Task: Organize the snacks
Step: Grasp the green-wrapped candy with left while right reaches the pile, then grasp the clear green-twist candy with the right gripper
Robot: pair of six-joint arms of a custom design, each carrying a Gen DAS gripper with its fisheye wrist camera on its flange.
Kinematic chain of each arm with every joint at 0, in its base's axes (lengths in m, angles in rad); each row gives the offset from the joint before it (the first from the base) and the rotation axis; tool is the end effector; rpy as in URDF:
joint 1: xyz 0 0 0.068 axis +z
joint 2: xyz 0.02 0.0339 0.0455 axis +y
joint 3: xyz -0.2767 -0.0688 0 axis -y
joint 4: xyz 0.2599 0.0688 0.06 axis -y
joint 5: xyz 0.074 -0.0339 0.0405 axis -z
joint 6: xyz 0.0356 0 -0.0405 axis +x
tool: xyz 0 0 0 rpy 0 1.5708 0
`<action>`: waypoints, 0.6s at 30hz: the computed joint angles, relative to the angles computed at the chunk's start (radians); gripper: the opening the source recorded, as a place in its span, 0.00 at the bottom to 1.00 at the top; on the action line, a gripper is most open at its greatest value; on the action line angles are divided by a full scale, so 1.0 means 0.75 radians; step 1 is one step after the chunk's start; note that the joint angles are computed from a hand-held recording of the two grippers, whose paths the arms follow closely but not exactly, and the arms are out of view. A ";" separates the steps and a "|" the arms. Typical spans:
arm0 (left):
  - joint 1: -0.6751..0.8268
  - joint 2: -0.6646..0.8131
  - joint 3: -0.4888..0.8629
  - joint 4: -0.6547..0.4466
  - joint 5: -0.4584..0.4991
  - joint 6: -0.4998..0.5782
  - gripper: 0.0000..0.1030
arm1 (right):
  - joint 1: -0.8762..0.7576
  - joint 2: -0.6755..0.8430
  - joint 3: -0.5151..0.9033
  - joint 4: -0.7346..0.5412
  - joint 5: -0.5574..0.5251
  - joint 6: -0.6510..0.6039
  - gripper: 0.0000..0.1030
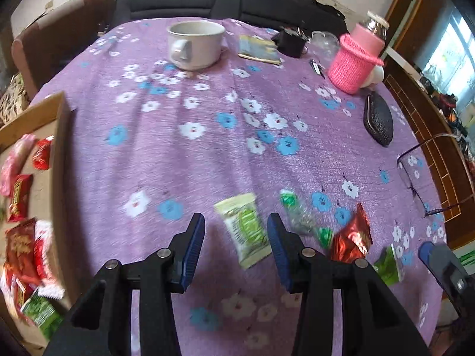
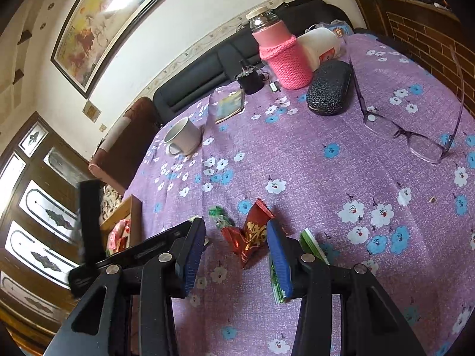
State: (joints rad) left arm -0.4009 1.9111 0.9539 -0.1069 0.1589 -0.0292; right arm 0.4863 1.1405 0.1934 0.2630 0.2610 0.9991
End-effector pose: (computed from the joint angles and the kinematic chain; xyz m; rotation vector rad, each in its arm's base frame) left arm 0.3330 -0.1472 0.1010 0.5450 2.6023 -0.3536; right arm 0.1715 0.0802 0.1205 0.7136 2.1631 0.5103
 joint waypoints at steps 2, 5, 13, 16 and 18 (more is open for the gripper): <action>-0.024 0.051 0.030 0.014 -0.039 -0.014 0.38 | 0.004 0.006 0.003 0.005 0.001 -0.010 0.45; -0.031 0.081 0.029 0.050 -0.026 -0.009 0.25 | 0.020 0.019 0.009 0.011 0.022 -0.023 0.45; 0.088 -0.111 -0.317 0.258 0.012 0.160 0.19 | 0.069 0.242 0.076 0.151 0.010 -0.142 0.45; 0.084 -0.151 -0.424 0.384 -0.005 0.196 0.19 | 0.041 0.400 0.155 0.189 -0.093 -0.167 0.45; 0.077 -0.144 -0.426 0.408 -0.015 0.204 0.19 | 0.003 0.471 0.227 0.164 -0.169 -0.178 0.45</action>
